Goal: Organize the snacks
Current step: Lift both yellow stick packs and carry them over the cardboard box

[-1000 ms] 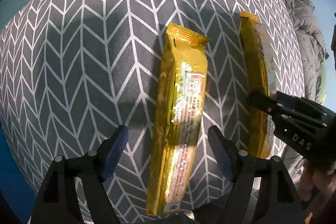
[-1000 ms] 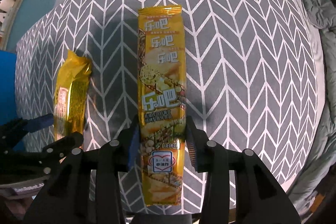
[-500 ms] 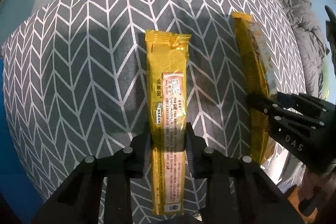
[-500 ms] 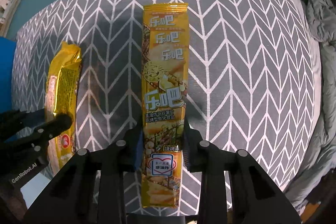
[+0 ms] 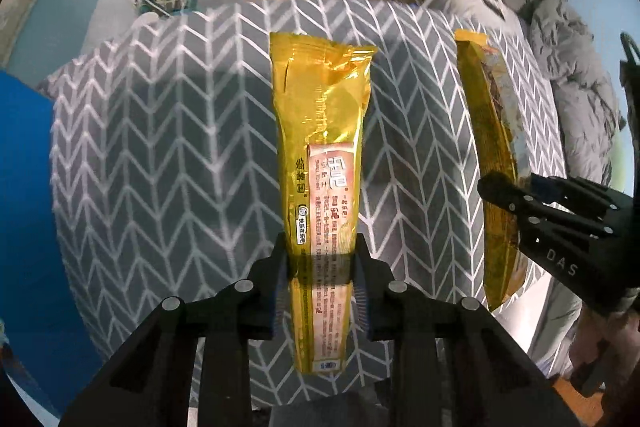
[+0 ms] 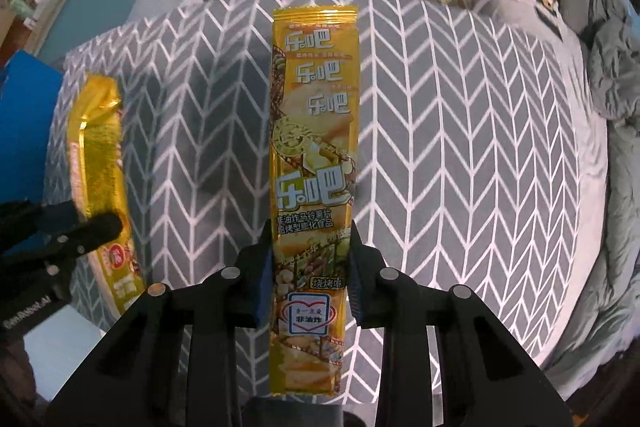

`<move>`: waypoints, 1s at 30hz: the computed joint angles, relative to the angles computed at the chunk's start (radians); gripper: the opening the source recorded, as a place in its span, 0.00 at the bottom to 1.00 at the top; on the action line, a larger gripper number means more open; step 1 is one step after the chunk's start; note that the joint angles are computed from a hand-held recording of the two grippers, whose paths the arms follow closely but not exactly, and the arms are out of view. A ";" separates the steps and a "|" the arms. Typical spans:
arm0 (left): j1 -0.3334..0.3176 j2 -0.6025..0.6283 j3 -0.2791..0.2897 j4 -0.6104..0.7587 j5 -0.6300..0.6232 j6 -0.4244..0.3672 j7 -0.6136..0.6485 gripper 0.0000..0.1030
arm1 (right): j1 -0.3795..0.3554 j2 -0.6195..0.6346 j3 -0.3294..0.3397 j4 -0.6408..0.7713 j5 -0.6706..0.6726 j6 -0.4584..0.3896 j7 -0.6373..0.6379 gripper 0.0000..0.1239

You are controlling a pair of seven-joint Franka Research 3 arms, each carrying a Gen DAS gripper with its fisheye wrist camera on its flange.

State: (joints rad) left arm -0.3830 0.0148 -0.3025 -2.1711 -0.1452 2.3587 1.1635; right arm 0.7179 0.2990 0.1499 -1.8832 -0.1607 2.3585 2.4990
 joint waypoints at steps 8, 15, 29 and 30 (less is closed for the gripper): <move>0.028 -0.124 0.043 -0.073 -0.026 0.009 0.033 0.28 | 0.000 -0.002 0.000 0.051 -0.038 -0.013 -0.033 0.23; 0.030 -0.183 0.057 -0.091 -0.017 0.016 0.014 0.28 | 0.020 0.032 0.001 0.136 -0.053 -0.021 -0.078 0.23; 0.057 -0.391 0.119 -0.201 0.001 -0.015 -0.037 0.28 | 0.081 0.180 -0.007 0.415 -0.018 -0.058 -0.227 0.23; 0.059 -0.403 0.121 -0.208 0.004 -0.019 -0.046 0.28 | 0.085 0.198 -0.007 0.448 -0.010 -0.063 -0.245 0.23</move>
